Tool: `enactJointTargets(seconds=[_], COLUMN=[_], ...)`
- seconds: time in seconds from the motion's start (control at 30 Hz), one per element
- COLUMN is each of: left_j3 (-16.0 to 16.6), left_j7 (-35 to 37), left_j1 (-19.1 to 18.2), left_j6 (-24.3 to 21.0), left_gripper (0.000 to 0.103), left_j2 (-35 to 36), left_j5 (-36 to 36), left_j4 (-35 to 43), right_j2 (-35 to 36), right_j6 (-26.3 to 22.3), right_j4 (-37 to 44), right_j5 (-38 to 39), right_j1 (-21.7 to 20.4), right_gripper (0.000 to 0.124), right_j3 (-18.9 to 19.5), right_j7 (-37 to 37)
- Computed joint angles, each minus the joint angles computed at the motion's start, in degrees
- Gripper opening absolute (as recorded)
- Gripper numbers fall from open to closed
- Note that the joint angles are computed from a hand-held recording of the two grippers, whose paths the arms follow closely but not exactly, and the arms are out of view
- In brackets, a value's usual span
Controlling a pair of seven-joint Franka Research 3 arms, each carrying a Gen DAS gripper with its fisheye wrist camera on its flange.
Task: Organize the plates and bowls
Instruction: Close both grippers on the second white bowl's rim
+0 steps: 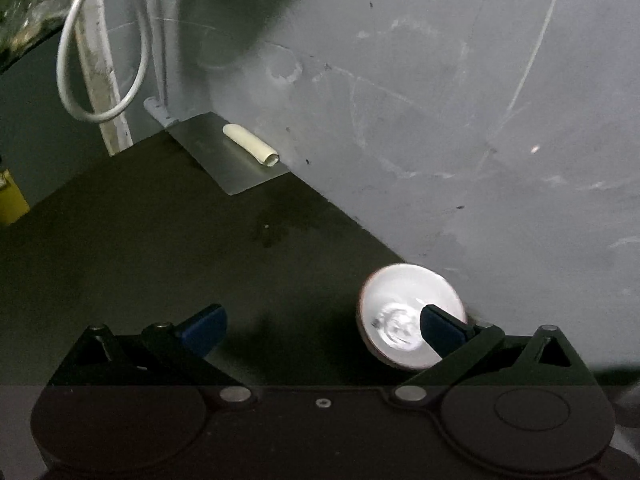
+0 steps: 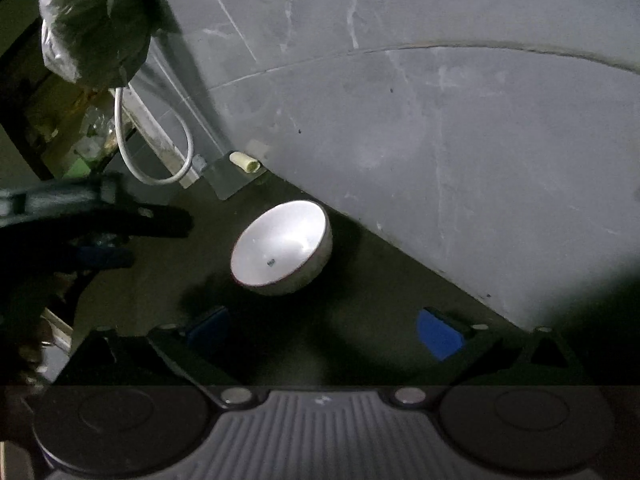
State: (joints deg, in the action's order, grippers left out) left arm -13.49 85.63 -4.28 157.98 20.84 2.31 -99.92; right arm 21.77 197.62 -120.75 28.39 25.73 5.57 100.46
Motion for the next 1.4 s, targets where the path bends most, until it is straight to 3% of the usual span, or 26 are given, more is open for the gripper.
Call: enactJointTargets(seconds=[0.2,0.37,0.47,0.67,0.73,0.8,0.9,1.03,1.1,1.17,1.3,1.4], left_j3=[0.1,0.6,0.5,-0.7,-1.6,-2.4,-4.2,-3.5,-3.5,-3.6,-3.9,-4.3], left_j7=[1.2,0.5,0.2,-1.3,-0.9,-0.4,1.6,1.3,1.4,1.6,2.9,3.8], left_j1=[-1.0,-1.6,-1.7,-0.7,0.1,0.6,2.0,1.2,1.2,1.5,2.2,2.6], left_j6=[-4.9,-9.3,-11.7,-11.9,-12.1,-12.1,-12.2,-12.1,-11.5,-10.9,-9.1,-6.0], left_gripper=[0.102,0.102,0.098,0.066,0.048,0.043,0.027,0.016,0.013,0.012,0.011,0.011], left_j2=[5.8,8.9,10.0,10.2,10.4,10.6,11.0,10.7,10.0,9.1,7.0,4.1], left_j5=[1.4,1.7,1.4,-1.9,-3.9,-5.7,-9.4,-10.2,-10.5,-11.0,-12.0,-13.1], left_j4=[7.0,11.5,13.2,13.1,13.3,13.3,13.3,12.7,11.5,10.1,6.8,2.7], right_j2=[1.1,2.9,3.6,4.9,5.0,5.3,5.4,5.0,5.2,5.2,5.0,4.4], right_j6=[0.6,-2.3,-4.2,-6.3,-6.6,-7.0,-7.7,-7.4,-7.6,-7.6,-6.5,-4.6], right_j4=[1.9,5.5,7.2,9.5,9.9,10.3,10.5,9.9,10.1,10.0,8.4,6.4], right_j5=[1.9,6.4,6.6,4.8,4.0,3.3,1.9,-0.4,-2.2,-2.9,-5.6,-8.1], right_j1=[2.9,8.0,8.2,8.1,7.7,7.9,6.6,1.8,-2.7,-3.9,-12.5,-16.8], right_gripper=[0.091,0.087,0.082,0.063,0.056,0.05,0.039,0.035,0.033,0.031,0.024,0.023], right_j3=[-2.8,-8.3,-8.9,-9.8,-9.8,-10.3,-9.2,-4.2,0.5,1.7,10.5,15.0], right_j7=[-2.3,-5.0,-4.7,-2.4,-1.6,-0.8,0.0,0.4,-0.1,0.0,-0.2,0.2])
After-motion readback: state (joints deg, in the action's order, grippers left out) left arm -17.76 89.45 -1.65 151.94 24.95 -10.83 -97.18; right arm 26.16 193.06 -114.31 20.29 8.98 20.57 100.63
